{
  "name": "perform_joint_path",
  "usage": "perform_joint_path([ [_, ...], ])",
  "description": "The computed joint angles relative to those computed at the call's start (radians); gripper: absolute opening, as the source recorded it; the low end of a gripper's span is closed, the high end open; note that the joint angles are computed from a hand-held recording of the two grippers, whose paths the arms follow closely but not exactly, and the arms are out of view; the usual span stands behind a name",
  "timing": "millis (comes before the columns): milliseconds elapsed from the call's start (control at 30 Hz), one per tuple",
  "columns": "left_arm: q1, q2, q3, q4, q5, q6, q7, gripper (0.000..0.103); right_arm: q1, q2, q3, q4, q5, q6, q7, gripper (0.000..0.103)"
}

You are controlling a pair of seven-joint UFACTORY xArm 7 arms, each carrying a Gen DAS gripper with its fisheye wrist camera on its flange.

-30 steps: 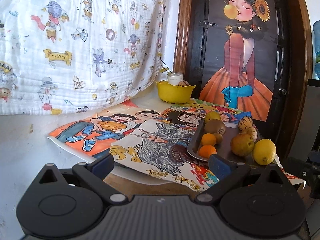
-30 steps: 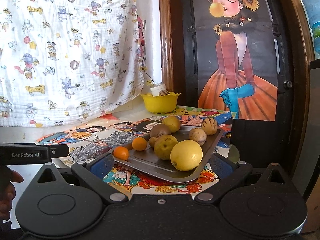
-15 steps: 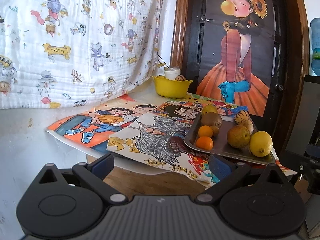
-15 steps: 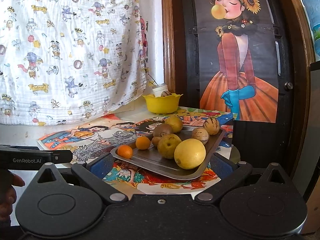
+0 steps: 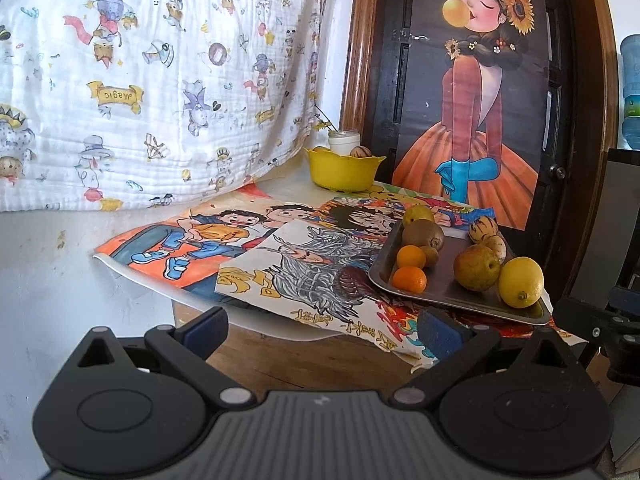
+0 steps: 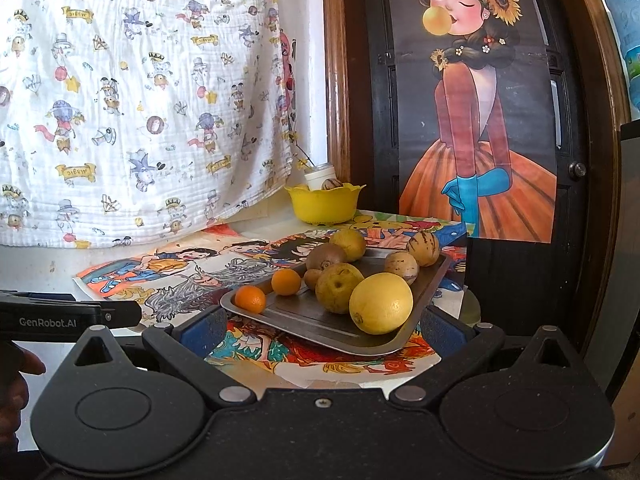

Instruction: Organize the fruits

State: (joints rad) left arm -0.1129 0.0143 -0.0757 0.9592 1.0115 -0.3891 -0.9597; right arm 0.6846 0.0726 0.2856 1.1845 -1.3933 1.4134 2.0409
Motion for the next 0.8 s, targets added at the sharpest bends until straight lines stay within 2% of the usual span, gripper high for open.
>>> perform_joint_path([
  [800,0.006,0.003,0.0,0.005,0.017,-0.003,-0.015,0.103,-0.002,-0.003,0.001,-0.004,0.001,-0.004,0.002,0.102],
])
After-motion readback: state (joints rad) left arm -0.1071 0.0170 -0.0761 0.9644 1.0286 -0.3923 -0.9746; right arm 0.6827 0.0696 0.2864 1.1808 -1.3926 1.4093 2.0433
